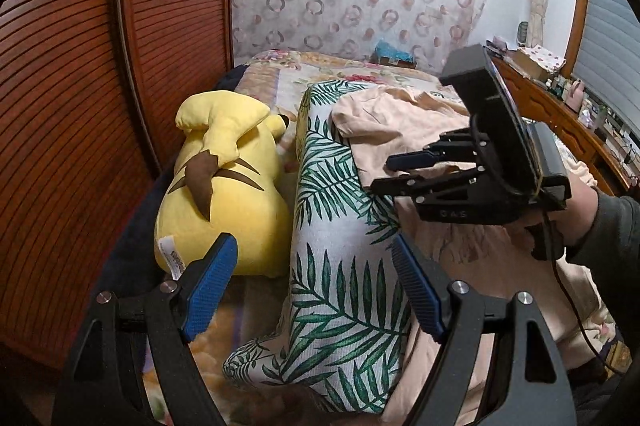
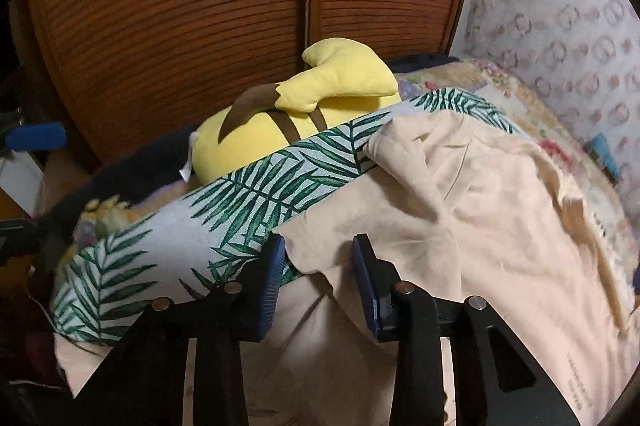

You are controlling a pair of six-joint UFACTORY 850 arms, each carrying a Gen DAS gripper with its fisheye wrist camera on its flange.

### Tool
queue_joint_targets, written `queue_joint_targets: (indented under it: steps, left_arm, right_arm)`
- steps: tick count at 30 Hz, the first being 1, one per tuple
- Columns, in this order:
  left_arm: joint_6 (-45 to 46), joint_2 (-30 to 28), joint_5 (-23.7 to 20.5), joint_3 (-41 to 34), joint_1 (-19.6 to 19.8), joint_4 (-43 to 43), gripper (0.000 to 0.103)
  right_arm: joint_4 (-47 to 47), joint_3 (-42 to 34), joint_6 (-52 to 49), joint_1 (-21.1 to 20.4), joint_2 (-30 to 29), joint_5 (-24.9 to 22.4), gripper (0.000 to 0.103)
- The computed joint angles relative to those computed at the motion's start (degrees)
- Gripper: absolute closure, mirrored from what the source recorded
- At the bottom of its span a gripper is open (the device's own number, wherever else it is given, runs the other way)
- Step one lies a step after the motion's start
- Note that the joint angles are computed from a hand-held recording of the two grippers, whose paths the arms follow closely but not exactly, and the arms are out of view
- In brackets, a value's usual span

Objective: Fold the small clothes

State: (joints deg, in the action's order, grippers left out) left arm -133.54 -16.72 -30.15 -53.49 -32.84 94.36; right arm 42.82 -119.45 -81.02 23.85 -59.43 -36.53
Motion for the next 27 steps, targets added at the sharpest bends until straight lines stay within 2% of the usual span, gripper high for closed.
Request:
queue_joint_targets:
  steps: [1, 2, 3, 5, 7, 11, 15, 17, 19, 23, 25, 26, 27]
  left_arm:
    - [0.1, -0.1, 0.1, -0.1, 0.0, -0.1, 0.023]
    - [0.1, -0.1, 0.3, -0.1, 0.0, -0.2, 0.023]
    - [-0.1, -0.3, 0.5, -0.2, 0.0, -0.1, 0.023]
    - [-0.2, -0.5, 0.6, -0.4, -0.1, -0.1, 0.023]
    - [-0.4, -0.8, 0.9, -0.7, -0.2, 0.2, 0.023]
    - [0.4, -2.0, 1.5, -2.0, -0.3, 0.0, 0.023]
    - [1.2, -3.1, 2.1, -3.3, -0.7, 0.0, 0.023]
    - [1.6, -3.5, 2.3, -3.8, -0.8, -0.1, 0.023]
    - [2.5, -4.0, 2.5, -4.5, -0.9, -0.8, 0.023]
    - [2.9, -4.8, 3.3, -5.5, -0.9, -0.7, 0.023]
    - [3.7, -5.4, 3.5, -6.3, -0.9, -1.2, 0.023]
    - [4.4, -6.0, 3.7, -6.9, -0.9, -1.6, 0.023]
    - [4.9, -6.3, 3.8, -7.3, -1.0, -1.9, 0.023]
  right_arm:
    - [0.4, 1.4, -0.8, 0.2, 0.9, 1.0, 0.08]
    - [0.5, 2.3, -1.0, 0.4, 1.6, 1.7, 0.096]
    - [0.4, 1.9, -0.7, 0.4, 1.4, 1.4, 0.099]
    - [4.1, 1.7, -2.7, -0.2, 1.4, -0.3, 0.1]
    - [13.8, 3.9, -9.5, -1.7, 3.2, -1.5, 0.1]
    - [27.3, 5.8, -13.9, -4.8, 5.7, -4.9, 0.1]
    - [32.9, 6.7, -14.3, -6.6, 7.5, 0.2, 0.1]
    - [29.3, 4.3, -7.7, -7.3, 6.4, 3.6, 0.1]
    - [21.3, 0.6, 2.1, -7.8, 4.0, 4.8, 0.1]
    - [5.3, -3.2, 18.0, -7.6, 0.7, 10.4, 0.098]
    - [4.2, -4.2, 20.3, -7.7, -0.3, 10.1, 0.086]
    - [5.2, -3.6, 19.6, -7.9, -0.1, 10.2, 0.078]
    - [6.8, -2.5, 17.9, -8.1, 0.5, 10.3, 0.074]
